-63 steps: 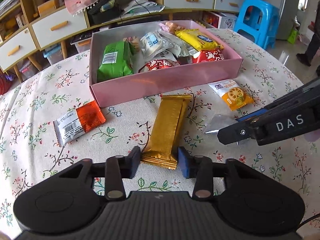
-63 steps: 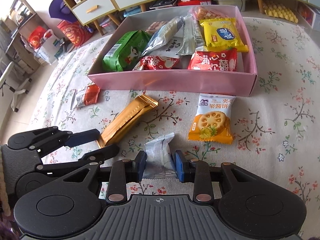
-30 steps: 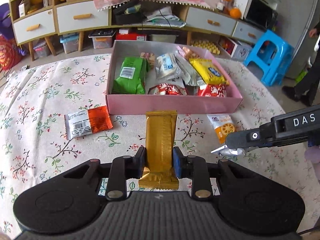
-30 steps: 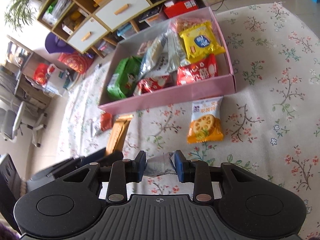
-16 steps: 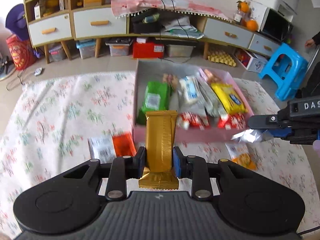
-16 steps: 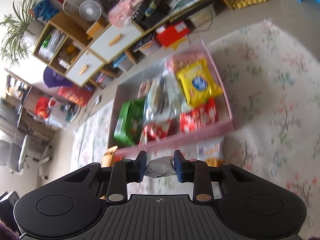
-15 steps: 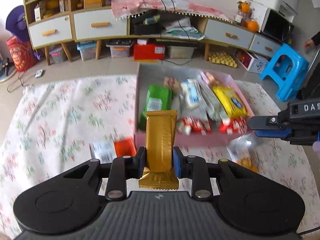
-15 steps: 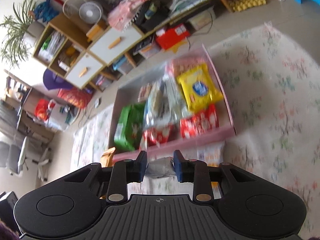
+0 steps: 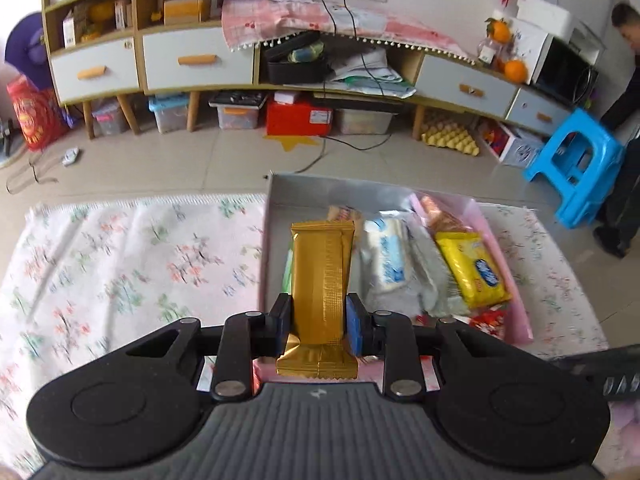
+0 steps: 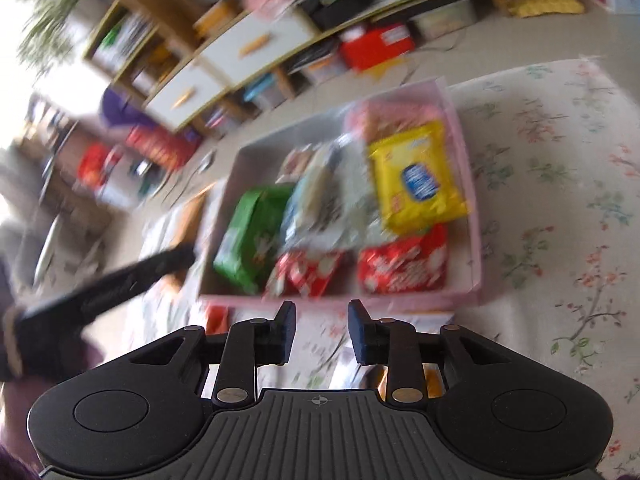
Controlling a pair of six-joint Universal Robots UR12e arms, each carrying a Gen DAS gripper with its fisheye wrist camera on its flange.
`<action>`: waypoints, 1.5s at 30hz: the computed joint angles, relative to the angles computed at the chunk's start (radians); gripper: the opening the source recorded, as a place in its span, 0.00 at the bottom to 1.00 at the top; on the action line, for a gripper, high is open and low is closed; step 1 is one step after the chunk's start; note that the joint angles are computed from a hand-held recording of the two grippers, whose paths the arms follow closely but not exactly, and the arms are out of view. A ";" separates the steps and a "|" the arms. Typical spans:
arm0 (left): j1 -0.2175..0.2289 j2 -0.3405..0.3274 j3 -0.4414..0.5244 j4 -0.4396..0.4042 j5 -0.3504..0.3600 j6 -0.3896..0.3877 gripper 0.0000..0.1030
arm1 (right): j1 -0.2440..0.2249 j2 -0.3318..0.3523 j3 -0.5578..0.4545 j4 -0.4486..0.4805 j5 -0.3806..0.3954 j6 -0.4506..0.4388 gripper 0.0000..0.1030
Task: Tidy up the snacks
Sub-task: 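Carry both packs over the pink box and open both tools to drop them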
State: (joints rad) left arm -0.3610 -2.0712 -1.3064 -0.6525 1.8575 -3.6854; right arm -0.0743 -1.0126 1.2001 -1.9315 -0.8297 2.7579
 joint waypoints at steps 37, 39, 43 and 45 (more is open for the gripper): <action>-0.012 0.093 -0.170 0.133 -0.051 -0.143 0.25 | 0.039 -0.093 0.139 -0.197 -0.122 0.068 0.23; -0.011 0.087 -0.165 0.147 -0.047 -0.127 0.25 | 0.032 -0.090 0.141 -0.242 -0.095 0.103 0.23; -0.008 0.061 -0.134 0.162 -0.045 -0.073 0.25 | 0.029 -0.065 0.132 -0.335 -0.063 0.186 0.23; -0.004 0.045 -0.115 0.168 -0.053 -0.052 0.25 | 0.029 -0.044 0.117 -0.365 -0.044 0.230 0.23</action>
